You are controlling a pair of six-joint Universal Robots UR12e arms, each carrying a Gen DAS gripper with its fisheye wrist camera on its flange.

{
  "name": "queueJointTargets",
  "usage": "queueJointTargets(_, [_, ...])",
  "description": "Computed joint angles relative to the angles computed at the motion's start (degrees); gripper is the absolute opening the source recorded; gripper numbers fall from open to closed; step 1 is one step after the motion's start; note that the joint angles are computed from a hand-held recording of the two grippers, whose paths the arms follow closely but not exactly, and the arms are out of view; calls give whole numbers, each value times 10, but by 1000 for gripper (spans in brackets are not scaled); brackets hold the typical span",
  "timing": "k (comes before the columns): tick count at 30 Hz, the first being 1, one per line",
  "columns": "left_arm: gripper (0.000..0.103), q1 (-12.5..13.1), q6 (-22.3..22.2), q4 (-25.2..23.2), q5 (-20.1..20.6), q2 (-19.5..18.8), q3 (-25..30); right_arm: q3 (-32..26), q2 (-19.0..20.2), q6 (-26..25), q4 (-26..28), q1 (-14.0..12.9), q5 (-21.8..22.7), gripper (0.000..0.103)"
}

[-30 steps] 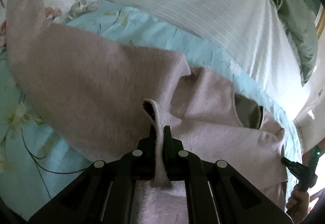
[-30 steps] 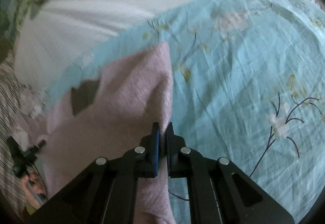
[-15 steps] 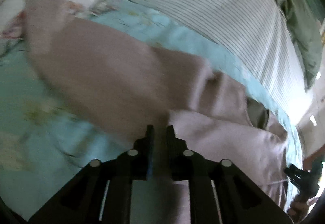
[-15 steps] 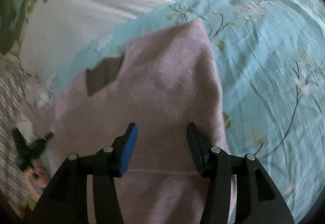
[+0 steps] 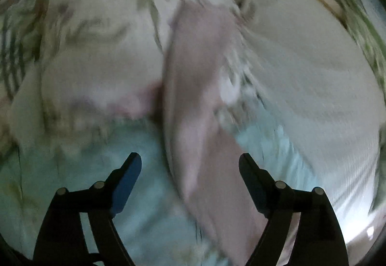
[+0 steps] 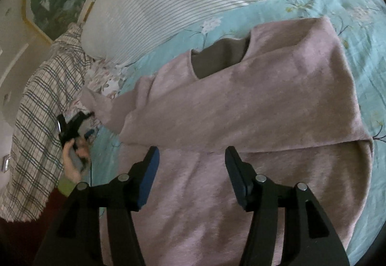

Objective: Fold small clothes

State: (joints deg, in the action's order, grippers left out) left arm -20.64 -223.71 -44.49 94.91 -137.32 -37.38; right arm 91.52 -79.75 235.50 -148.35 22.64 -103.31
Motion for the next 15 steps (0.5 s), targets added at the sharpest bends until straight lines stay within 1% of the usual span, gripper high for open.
queueJointTargets(1, [83, 4, 1, -11, 5, -11, 24, -4, 2, -3, 6, 1, -1, 58])
queueJointTargets(4, [83, 11, 19, -57, 38, -54, 110, -3, 1, -6, 13, 2, -1, 58])
queueJointTargets(5, [82, 13, 28, -83, 46, -76, 154, -5, 3, -5, 17, 1, 2, 58])
queueJointTargets(6, [77, 14, 31, -98, 49, -87, 177, -5, 4, -3, 20, 1, 4, 58])
queueJointTargets(7, [71, 15, 37, -123, 52, -108, 219, -6, 5, -1, 23, 1, 5, 58])
queueJointTargets(8, [43, 15, 44, -133, 48, -119, 241, -6, 5, 1, 25, 1, 8, 58])
queueJointTargets(9, [3, 17, 53, -134, 36, -121, 246, -6, 6, 2, 28, 1, 11, 58])
queueJointTargets(10, [5, 17, 62, -136, 23, -123, 252, -6, 7, 4, 29, 1, 14, 58])
queueJointTargets(11, [5, 14, 68, -123, 28, -122, 248, -6, 7, 6, 30, 2, 16, 58])
queueJointTargets(12, [4, 8, 79, -104, 41, -117, 237, -5, 7, 7, 29, 2, 17, 58])
queueJointTargets(13, [4, 3, 98, -76, 48, -102, 209, -4, 7, 7, 27, 3, 18, 58])
queueJointTargets(15, [4, -6, 122, -32, 39, -77, 161, -2, 7, 6, 23, 5, 18, 58])
